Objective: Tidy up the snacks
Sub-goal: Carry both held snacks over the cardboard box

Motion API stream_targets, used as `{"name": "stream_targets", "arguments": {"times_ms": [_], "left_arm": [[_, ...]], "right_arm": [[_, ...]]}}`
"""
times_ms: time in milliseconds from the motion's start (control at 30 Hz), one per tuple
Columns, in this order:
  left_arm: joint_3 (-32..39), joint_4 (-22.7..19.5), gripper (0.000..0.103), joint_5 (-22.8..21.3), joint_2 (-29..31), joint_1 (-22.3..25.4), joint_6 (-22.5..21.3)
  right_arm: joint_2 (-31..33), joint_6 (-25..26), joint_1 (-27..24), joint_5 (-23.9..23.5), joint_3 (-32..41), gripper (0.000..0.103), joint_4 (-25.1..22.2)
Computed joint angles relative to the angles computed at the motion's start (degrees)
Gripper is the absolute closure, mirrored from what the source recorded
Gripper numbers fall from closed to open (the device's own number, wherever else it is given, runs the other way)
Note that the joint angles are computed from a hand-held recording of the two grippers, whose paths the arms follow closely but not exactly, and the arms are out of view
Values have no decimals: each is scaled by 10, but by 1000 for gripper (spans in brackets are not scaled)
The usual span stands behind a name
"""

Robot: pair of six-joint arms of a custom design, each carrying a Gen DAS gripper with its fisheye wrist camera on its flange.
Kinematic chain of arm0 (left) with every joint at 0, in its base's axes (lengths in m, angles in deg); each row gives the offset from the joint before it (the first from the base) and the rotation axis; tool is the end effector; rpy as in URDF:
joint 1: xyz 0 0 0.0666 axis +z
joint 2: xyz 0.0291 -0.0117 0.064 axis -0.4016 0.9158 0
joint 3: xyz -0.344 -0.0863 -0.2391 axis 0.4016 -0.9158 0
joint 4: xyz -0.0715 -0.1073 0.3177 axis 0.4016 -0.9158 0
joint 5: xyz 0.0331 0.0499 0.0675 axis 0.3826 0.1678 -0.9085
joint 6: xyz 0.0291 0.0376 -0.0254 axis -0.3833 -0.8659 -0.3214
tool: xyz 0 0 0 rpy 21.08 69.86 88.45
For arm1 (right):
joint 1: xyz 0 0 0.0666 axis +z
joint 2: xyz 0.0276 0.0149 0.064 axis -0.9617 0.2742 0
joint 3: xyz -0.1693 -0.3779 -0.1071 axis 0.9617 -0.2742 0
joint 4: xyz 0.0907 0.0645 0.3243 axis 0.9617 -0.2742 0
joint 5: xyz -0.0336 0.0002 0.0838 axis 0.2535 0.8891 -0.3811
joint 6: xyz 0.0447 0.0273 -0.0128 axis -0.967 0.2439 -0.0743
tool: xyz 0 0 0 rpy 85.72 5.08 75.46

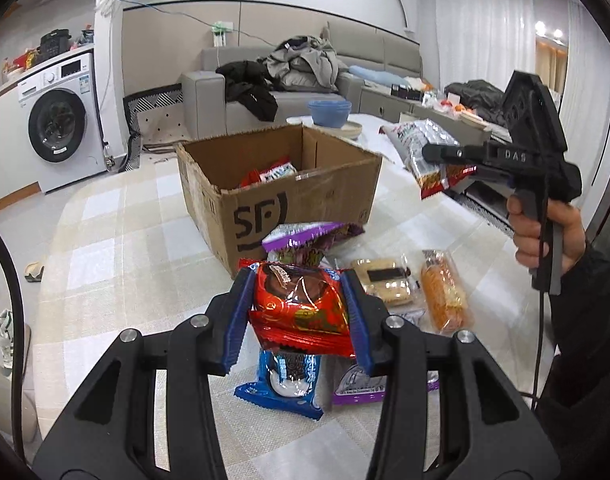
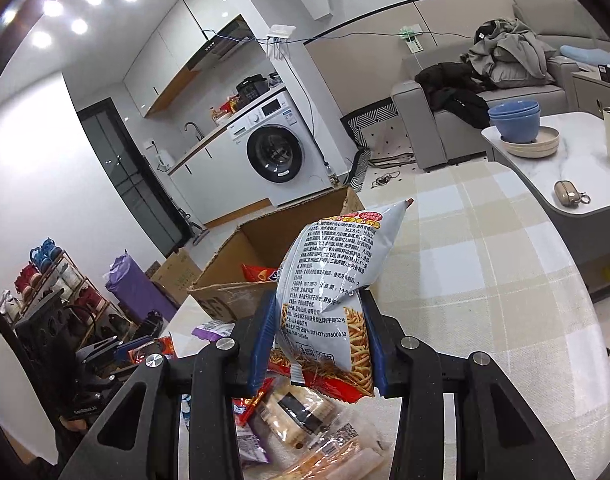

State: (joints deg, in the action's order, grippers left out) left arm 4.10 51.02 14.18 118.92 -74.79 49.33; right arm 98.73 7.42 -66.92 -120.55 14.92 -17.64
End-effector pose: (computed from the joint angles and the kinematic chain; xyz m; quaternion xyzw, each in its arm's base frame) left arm 0.2614 -0.3003 0.4505 0.1030 0.8798 -0.1028 0.4526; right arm 0.3900 0.0692 0.4429 -0.1216 0.8443 0.3303 0.4040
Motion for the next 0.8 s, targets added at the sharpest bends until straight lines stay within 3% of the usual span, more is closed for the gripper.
{"name": "stream_targets", "arguments": {"times_ms": [367, 567, 800], "left_arm": [[9, 33, 62, -71, -16, -13, 32], [38, 35, 62, -83, 2, -1, 41], [96, 27, 62, -86, 47, 32, 45]], "right_arm": [[-2, -19, 33, 13, -11, 63, 41], [12, -42, 57, 15, -2, 63, 69], [55, -52, 88, 56, 46, 63, 62]]}}
